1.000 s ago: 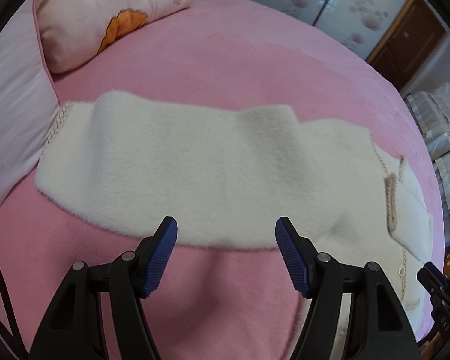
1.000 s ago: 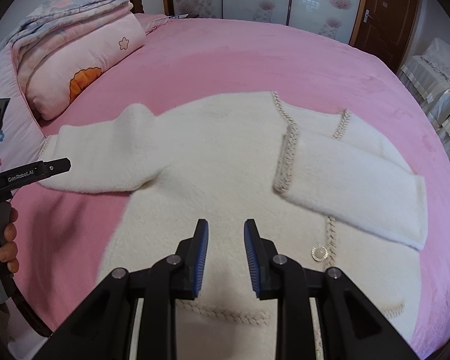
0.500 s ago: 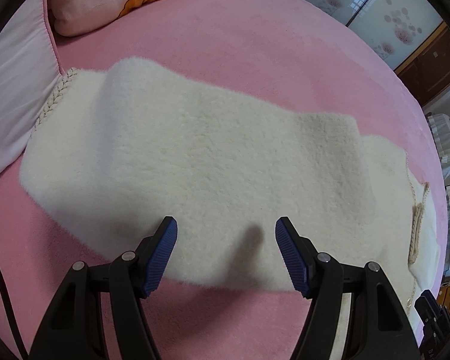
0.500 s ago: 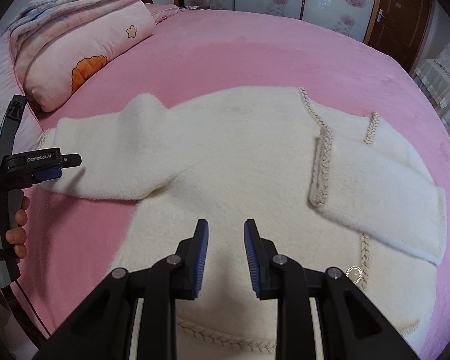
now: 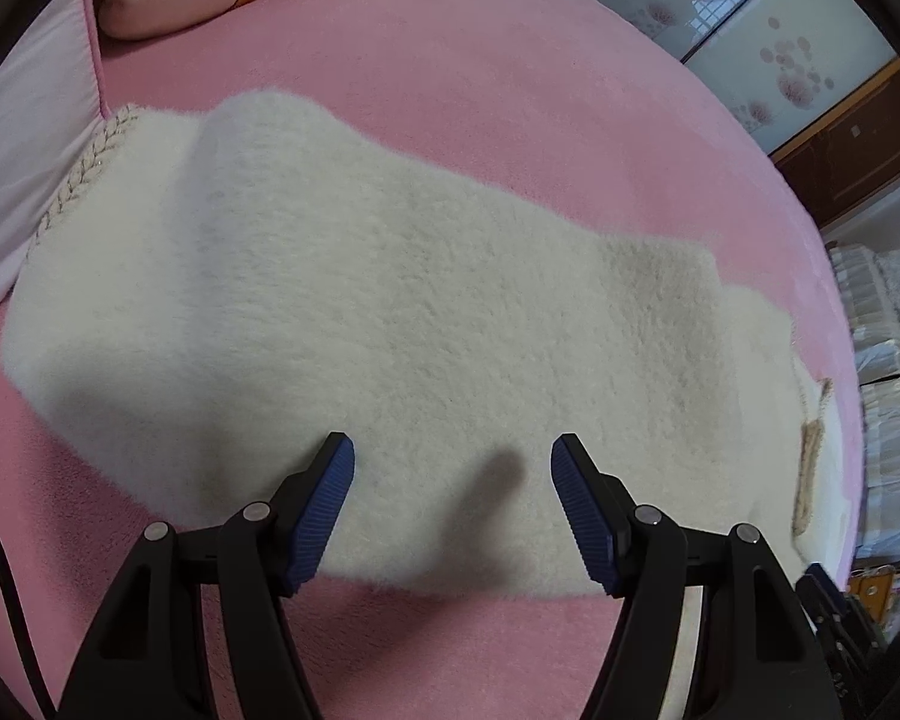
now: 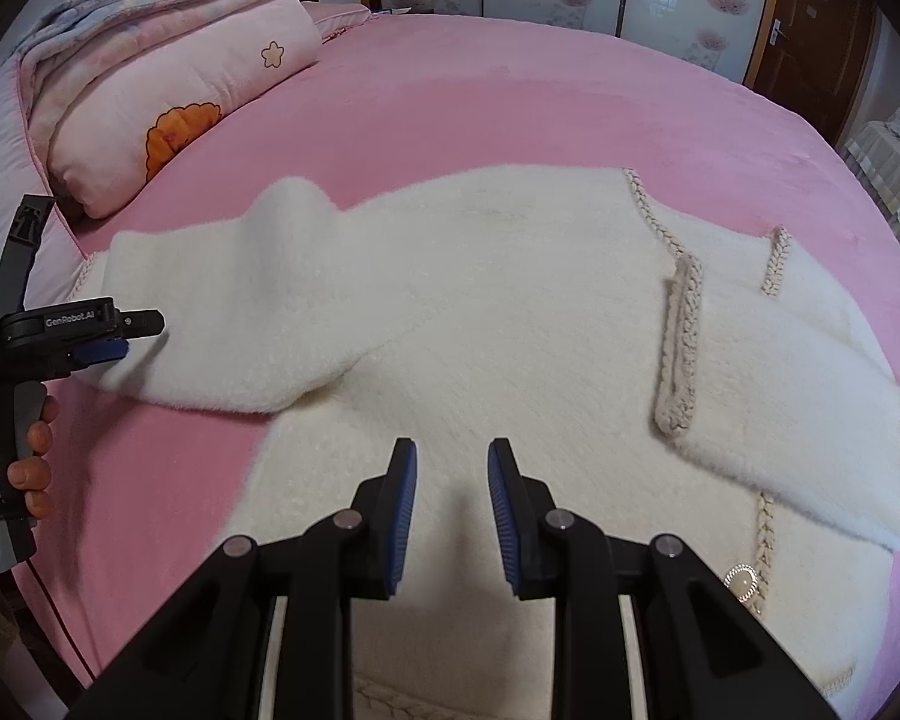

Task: Fold large clothes
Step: 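Move the left tool over to the other sleeve, then grasp the braided cuff of the other sleeve with the left tool, then fold the held sleeve across the cardigan body and open the left tool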

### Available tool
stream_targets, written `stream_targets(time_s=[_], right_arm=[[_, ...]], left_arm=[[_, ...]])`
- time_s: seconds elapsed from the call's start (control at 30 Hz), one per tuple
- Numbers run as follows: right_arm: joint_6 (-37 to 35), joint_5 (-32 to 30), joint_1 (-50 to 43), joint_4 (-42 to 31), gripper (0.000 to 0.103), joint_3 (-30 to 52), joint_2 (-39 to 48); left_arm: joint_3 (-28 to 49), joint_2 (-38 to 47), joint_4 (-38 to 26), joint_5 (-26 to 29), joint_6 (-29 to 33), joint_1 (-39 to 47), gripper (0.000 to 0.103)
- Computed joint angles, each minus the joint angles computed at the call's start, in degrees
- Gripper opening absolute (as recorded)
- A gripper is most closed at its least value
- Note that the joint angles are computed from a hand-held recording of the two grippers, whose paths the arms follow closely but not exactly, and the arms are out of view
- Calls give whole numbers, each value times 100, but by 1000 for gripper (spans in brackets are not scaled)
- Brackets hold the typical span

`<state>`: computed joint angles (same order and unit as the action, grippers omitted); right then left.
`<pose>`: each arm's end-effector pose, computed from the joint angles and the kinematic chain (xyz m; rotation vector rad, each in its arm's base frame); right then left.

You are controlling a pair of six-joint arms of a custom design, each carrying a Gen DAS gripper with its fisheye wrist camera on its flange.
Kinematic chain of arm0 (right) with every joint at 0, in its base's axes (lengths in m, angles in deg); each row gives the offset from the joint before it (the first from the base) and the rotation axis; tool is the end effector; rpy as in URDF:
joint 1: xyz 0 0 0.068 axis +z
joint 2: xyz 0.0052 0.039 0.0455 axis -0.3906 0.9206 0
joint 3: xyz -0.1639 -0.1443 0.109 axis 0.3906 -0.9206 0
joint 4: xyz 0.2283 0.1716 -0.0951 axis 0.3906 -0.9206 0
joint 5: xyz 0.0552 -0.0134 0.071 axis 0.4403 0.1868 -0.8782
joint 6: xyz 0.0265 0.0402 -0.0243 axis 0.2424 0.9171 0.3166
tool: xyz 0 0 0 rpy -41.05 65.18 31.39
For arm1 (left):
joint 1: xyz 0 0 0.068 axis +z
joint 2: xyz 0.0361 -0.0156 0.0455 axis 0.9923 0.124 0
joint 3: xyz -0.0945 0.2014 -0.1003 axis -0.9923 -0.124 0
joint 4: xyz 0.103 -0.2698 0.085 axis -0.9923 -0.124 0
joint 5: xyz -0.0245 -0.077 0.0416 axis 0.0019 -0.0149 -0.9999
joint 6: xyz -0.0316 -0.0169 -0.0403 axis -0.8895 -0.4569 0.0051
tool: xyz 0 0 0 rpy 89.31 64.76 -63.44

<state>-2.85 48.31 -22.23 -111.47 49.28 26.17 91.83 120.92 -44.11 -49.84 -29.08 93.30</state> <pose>0.2295 0.0031 0.2294 0.0373 2.6142 0.0256 0.3579 0.0534 0.1821 -0.2888 2.7664 -0.4703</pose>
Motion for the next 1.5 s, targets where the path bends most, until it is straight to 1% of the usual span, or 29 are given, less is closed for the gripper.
stream_targets(time_s=[0.07, 0.13, 0.2, 0.3, 0.37, 0.43, 0.5, 0.63, 0.67, 0.7, 0.77, 0.8, 0.83, 0.9, 0.93, 0.97, 1.0, 1.03, 1.07, 1.1, 1.13, 1.17, 1.23, 1.27, 1.33, 1.37, 1.4, 1.47, 1.5], right_arm=[[34, -59, 4, 51, 24, 11, 21], [36, -99, 15, 120, 24, -18, 0], [37, -122, 19, 165, 24, -52, -1], [51, -229, -45, 213, 24, -94, 55], [40, -286, -112, 231, 24, -134, 68], [7, -333, -194, 241, 24, -175, 70], [-41, -394, -307, 245, 24, -214, 54], [-115, -513, -554, 282, 24, -329, 12], [-121, -526, -593, 294, 24, -340, 31], [-125, -543, -633, 307, 24, -360, 41], [-115, -576, -702, 322, 24, -399, 63], [-107, -585, -724, 324, 24, -410, 73], [-97, -604, -752, 326, 24, -433, 69], [-81, -635, -780, 326, 24, -478, 39], [-78, -654, -798, 331, 24, -504, 34], [-74, -669, -810, 342, 24, -522, 42], [-75, -688, -830, 337, 24, -537, 39], [-72, -714, -857, 338, 24, -556, 44], [-80, -744, -894, 335, 24, -565, 53], [-100, -778, -942, 329, 24, -593, 30], [-141, -832, -1023, 324, 24, -621, 12], [-174, -875, -1091, 309, 24, -647, -12], [-256, -986, -1264, 259, 24, -693, -76], [-323, -1069, -1397, 213, 24, -720, -136], [-484, -1214, -1683, 92, 24, -775, -289], [-587, -1283, -1835, 17, 24, -785, -354], [-715, -1364, -2006, -64, 24, -799, -433], [-1049, -1524, -2429, -266, 24, -802, -627], [-1201, -1603, -2619, -346, 24, -808, -716]], left_arm=[[42, 30, -23, 304, -37, 183, 67], [4, -39, 64, 467, -187, 358, 67], [-48, -95, 171, 577, -299, 507, 67], [-128, -72, 381, 707, -653, 663, 67], [-203, -150, 511, 482, -984, 732, 67], [-350, -363, 667, -106, -1291, 709, 67], [-386, -398, 680, -377, -1505, 771, 67], [-535, -331, 747, -233, -1977, 888, 66], [-590, -356, 800, -240, -2052, 879, 66], [-636, -404, 834, -366, -2135, 799, 66], [-696, -523, 769, -846, -2256, 613, 67], [-682, -531, 628, -1298, -2349, 537, 67], [-773, -579, 650, -1439, -2502, 468, 67], [-811, -533, 713, -1200, -2587, 525, 67], [-834, -504, 793, -1061, -2596, 526, 74], [-877, -480, 912, -857, -2569, 531, 77], [-886, -442, 975, -780, -2548, 499, 79], [-874, -417, 994, -770, -2501, 491, 79], [-887, -419, 1058, -793, -2483, 439, 76], [-888, -427, 1139, -880, -2436, 405, 44], [-912, -475, 1225, -1019, -2433, 299, 9], [-885, -493, 1252, -1051, -2376, 292, 9], [-1037, -850, 1355, -1580, -2500, -89, 5], [-1005, -985, 1413, -1782, -2448, -282, 5], [-1099, -1422, 1533, -2146, -2249, -674, 5], [-1117, -1675, 1610, -2404, -2145, -1077, 5], [-1150, -1966, 1552, -2550, -1917, -1196, 5], [-1125, -2307, 1531, -2717, -1641, -1825, 5], [-1032, -2361, 1473, -2796, -1624, -2222, 5]])
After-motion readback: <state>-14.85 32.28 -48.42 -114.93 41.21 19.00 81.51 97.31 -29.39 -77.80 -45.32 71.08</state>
